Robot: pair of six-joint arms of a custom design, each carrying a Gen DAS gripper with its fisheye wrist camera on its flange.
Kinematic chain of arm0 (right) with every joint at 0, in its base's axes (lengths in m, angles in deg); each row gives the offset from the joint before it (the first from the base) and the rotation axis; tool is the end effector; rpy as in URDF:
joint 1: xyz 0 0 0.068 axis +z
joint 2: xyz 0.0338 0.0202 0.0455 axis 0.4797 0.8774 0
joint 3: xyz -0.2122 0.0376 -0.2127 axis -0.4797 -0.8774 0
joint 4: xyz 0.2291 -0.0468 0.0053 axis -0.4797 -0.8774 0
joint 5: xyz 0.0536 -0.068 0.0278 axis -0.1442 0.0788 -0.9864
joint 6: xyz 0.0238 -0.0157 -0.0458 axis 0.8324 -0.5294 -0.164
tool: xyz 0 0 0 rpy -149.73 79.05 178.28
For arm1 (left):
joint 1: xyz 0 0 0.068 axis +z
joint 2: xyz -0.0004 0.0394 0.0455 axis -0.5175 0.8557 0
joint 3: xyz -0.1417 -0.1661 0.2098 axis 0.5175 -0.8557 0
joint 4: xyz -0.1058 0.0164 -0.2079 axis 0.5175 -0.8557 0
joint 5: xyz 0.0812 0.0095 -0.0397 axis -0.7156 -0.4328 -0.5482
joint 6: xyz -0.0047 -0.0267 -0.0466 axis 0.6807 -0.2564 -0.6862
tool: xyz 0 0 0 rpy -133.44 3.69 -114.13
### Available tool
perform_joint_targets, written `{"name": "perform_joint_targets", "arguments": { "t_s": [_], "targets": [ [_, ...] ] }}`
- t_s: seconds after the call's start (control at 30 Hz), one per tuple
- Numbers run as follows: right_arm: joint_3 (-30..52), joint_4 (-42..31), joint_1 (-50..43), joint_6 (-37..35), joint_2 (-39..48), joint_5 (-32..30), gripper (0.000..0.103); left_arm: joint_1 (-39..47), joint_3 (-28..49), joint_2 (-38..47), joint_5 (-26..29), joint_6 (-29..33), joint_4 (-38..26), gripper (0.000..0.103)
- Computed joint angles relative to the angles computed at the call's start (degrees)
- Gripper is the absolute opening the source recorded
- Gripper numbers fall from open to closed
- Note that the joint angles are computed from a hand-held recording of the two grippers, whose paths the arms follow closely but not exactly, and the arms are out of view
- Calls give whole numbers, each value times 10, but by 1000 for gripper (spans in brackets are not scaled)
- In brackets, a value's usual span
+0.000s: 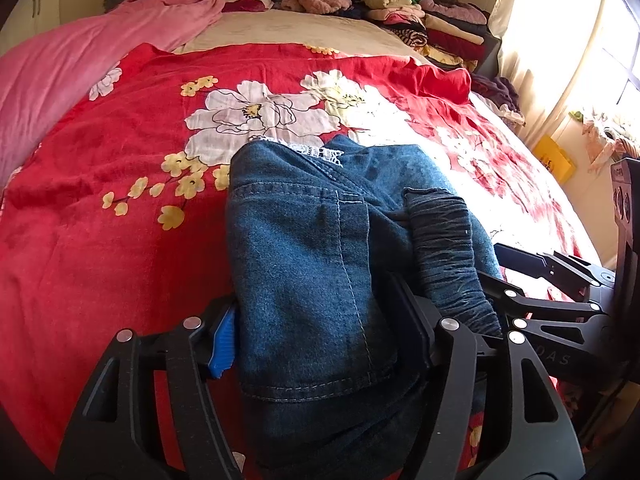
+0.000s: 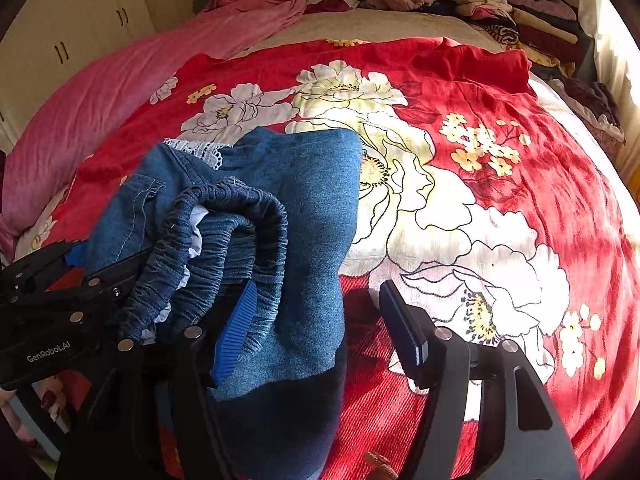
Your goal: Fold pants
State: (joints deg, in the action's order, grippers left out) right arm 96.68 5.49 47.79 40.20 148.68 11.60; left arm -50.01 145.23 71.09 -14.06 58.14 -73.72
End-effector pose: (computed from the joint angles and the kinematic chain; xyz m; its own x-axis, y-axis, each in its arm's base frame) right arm 0.2736 0.0849 0.1387 -0.7411 0.3322 -0.5835 0.3081 0.9404 0.1441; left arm 0.3635 -0.1375 0.1525 -0.6426 0.4635 -0.6102 0.6679 0.7291 -0.1495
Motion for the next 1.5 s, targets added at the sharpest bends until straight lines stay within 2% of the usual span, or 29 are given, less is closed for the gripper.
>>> {"name": "perform_joint_targets", "arguments": {
  "t_s": [0.07, 0.1, 0.13, 0.17, 0.33, 0.67, 0.73, 0.77, 0.97, 1.5],
  "targets": [
    [-1, -4, 3, 5, -5, 5, 63, 2, 0, -2, 2, 0, -1, 61],
    [-2, -5, 4, 7, -9, 7, 65, 2, -1, -3, 3, -1, -2, 66],
    [-3, -9, 8, 13, -13, 18, 81, 3, -2, -6, 6, -1, -2, 67],
    [-6, -11, 11, 19, -20, 29, 89, 3, -4, -9, 7, -1, -2, 68],
    [-23, -8, 12, 34, -52, 29, 89, 4, -11, -20, 6, -2, -1, 72],
    [-33, -31, 43, 55, -98, 70, 89, 15, -24, -53, 18, -4, -10, 93],
    [-36, -36, 52, 60, -113, 79, 89, 16, -28, -64, 21, -1, -15, 93],
    [-37, -41, 55, 62, -120, 84, 99, 16, -31, -70, 22, 0, -15, 93],
    [-49, -70, 90, 87, -183, 128, 98, 25, -61, -113, 26, -2, -11, 93],
    [-23, -233, 233, 178, -298, 267, 98, 77, -121, -227, 58, 18, -19, 93]
  ]
}}
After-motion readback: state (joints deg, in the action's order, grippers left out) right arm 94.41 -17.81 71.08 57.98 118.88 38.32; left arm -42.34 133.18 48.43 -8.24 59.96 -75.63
